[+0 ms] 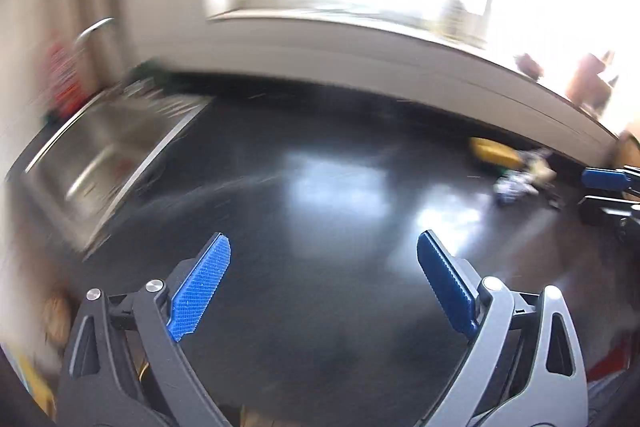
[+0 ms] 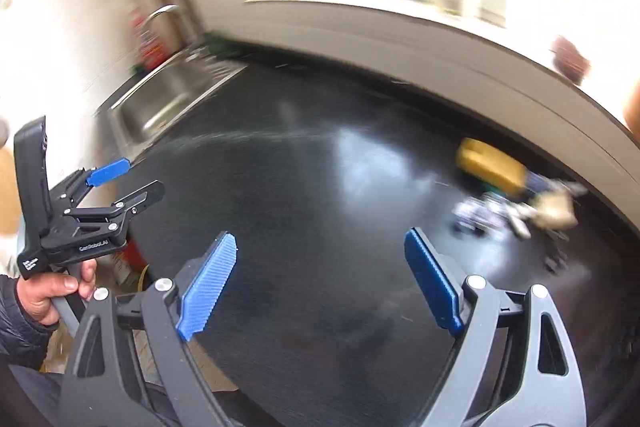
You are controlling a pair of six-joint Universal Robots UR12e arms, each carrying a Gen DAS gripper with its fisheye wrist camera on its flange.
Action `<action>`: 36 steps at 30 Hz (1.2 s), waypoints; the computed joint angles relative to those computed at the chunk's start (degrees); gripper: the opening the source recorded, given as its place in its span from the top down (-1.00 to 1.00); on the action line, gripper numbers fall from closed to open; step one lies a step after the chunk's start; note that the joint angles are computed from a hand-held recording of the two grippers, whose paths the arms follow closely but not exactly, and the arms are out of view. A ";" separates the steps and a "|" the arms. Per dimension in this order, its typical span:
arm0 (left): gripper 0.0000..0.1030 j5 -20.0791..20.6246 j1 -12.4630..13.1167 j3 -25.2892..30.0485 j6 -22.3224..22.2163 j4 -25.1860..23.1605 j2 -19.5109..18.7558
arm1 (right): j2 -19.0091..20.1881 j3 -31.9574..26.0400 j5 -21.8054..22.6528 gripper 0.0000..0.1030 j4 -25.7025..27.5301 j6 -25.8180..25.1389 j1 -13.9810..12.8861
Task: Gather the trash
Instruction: 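Return both grippers to the countertop trash, then grasp the crumpled foil with the left gripper while the right grasps the black toy car chassis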
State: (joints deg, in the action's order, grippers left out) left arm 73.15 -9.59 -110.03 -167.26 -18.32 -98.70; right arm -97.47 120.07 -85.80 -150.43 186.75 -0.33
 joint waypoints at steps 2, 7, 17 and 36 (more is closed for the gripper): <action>-0.78 -2.76 -3.08 2.27 3.42 -0.92 -1.46 | -3.25 2.81 -1.80 -0.62 -0.18 2.72 -2.72; -0.78 -7.44 -10.22 5.64 11.86 -3.77 -3.59 | -11.08 9.06 -6.10 -0.62 0.38 8.61 -9.19; -0.78 -5.72 -15.86 7.32 17.96 -8.22 -5.40 | -16.65 13.94 -6.14 -0.62 0.90 8.68 -15.88; -0.78 4.01 -19.50 20.68 12.28 -11.99 -20.57 | 1.66 10.45 -1.38 -0.58 -3.80 -0.47 -24.15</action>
